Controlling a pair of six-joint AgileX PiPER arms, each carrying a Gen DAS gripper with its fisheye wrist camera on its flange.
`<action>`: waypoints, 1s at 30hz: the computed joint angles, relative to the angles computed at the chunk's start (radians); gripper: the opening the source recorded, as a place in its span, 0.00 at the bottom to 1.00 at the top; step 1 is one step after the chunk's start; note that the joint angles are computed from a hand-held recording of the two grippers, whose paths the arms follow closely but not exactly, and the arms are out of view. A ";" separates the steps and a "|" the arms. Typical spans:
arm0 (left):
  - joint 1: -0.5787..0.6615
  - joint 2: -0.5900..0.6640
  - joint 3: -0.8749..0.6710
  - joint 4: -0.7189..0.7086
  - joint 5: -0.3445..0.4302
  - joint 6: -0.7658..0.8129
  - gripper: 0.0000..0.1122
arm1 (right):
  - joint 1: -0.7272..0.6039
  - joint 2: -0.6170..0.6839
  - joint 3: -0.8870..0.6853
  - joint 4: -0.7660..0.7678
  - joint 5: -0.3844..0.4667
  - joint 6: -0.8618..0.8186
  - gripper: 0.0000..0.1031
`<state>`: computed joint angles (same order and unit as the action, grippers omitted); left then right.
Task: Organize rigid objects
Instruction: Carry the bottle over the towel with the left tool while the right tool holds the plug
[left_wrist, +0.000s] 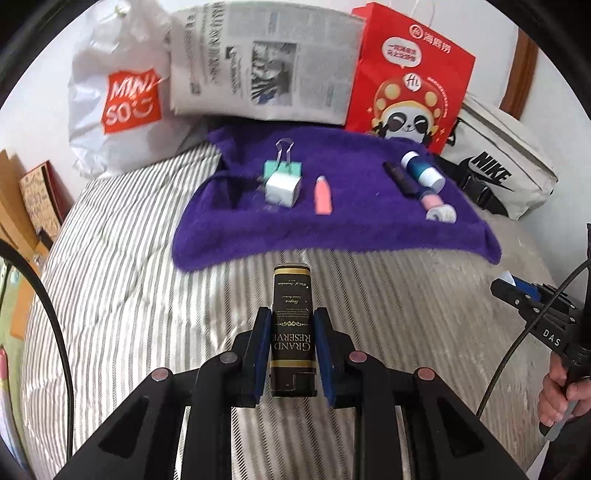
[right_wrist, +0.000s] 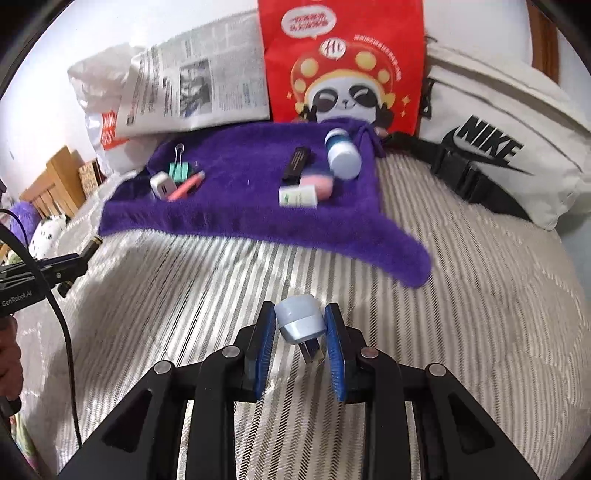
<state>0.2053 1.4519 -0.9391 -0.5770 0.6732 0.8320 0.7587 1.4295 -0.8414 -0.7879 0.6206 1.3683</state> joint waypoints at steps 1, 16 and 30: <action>-0.009 0.005 -0.018 0.002 0.009 -0.012 0.20 | -0.005 -0.006 -0.003 0.005 0.003 -0.008 0.26; -0.190 0.222 -0.365 0.065 0.049 -0.207 0.20 | -0.016 -0.048 -0.010 0.042 0.055 -0.097 0.26; -0.293 0.585 -0.770 0.189 0.109 -0.481 0.20 | -0.053 -0.039 -0.004 0.089 0.085 -0.178 0.26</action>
<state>-0.0881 2.0374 -1.7093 -0.3885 0.7819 0.3508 0.7061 1.3905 -0.8455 -0.6985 0.7055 1.1901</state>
